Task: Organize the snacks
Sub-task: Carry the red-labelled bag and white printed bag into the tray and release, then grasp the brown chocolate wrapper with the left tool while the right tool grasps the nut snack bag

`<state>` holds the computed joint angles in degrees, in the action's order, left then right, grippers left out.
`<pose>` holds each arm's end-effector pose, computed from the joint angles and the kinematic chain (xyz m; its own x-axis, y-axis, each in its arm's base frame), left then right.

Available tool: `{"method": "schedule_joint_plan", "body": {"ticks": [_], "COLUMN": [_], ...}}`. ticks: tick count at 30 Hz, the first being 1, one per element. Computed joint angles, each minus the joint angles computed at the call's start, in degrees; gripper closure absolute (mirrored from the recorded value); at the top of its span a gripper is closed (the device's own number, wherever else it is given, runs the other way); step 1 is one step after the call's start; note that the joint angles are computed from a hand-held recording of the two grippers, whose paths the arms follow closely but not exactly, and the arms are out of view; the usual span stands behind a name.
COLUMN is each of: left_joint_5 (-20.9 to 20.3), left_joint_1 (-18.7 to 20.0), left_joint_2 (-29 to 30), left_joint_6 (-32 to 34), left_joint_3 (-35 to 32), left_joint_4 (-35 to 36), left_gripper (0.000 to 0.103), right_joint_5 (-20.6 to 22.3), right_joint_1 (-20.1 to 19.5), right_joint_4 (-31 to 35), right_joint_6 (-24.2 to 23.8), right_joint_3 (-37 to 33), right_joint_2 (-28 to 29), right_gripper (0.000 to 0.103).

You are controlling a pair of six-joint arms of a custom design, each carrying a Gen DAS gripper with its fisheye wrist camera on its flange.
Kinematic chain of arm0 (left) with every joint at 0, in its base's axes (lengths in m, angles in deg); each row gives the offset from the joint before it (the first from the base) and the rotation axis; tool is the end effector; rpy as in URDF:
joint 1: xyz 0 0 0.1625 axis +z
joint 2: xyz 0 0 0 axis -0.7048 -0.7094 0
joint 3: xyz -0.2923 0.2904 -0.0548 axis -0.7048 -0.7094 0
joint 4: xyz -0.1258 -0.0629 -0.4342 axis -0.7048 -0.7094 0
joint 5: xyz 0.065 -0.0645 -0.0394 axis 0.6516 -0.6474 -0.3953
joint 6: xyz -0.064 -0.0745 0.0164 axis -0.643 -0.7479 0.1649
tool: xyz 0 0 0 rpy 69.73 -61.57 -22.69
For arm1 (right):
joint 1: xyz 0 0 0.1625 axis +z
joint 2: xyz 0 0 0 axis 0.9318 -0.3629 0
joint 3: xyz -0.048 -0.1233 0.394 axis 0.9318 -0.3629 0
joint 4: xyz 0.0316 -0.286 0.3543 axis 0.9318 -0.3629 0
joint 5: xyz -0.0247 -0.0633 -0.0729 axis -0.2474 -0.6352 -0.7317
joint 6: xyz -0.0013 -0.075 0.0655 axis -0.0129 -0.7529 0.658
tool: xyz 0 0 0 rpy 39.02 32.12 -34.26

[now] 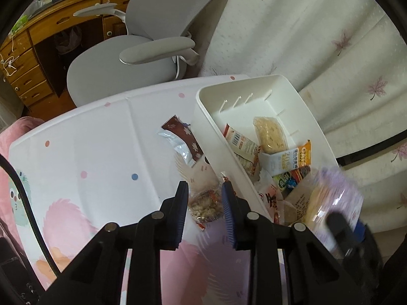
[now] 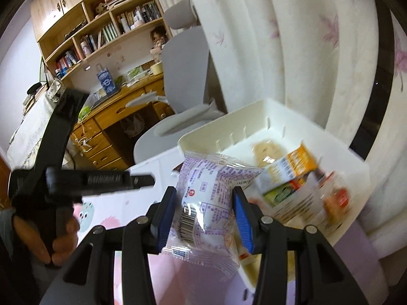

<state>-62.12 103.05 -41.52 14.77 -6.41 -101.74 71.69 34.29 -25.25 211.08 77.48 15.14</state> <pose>-0.2742 -0.7530 0.0305 -0.6715 0.6906 -0.2686 0.6694 0.7208 0.1796 0.1798 -0.5555 0.1238 -0.7079 0.6150 0.3472 -0.0951 0.4042 -0.9097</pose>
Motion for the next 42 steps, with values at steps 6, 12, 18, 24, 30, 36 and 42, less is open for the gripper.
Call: {"method": "schedule_joint_plan", "body": {"ticks": [6, 12, 18, 24, 30, 36, 42], "left_joint_5": [0.98, 2.6, 3.64, 4.43, 4.9, 5.83, 6.41], "left_joint_1": [-0.25, -0.32, -0.53, -0.13, 0.34, 1.02, 1.86], "left_joint_2": [0.53, 1.13, 1.02, -0.28, -2.32, -4.4, -4.92], "left_joint_6": [-0.27, -0.78, -1.17, -1.78, -2.03, -1.96, -1.84], "left_joint_3": [-0.32, -1.29, -1.41, -0.46, 0.61, 1.68, 1.04], "left_joint_4": [0.48, 0.89, 0.54, 0.32, 0.25, 0.23, 1.04], "left_gripper": [0.078, 0.078, 0.075, 0.072, 0.06, 0.043, 0.033], "right_joint_5": [1.45, 0.42, -1.32, -4.05, -6.02, -6.11, -5.6], "right_joint_1": [-1.96, -4.85, -5.8, -4.8, -3.33, -1.72, -0.51], "right_joint_4": [-1.21, 4.27, 8.8, 10.54, 12.89, 14.9, 15.18], "right_joint_6": [-0.4, 6.51, 12.89, 15.0, 19.21, 23.4, 28.21], "right_joint_3": [1.66, 1.46, 0.4, -0.82, -2.57, -4.59, -6.22], "right_joint_2": [-3.16, -4.63, -3.98, -2.46, -0.05, 2.87, 6.14], "right_gripper": [0.059, 0.055, 0.048, 0.047, 0.047, 0.047, 0.047]}}
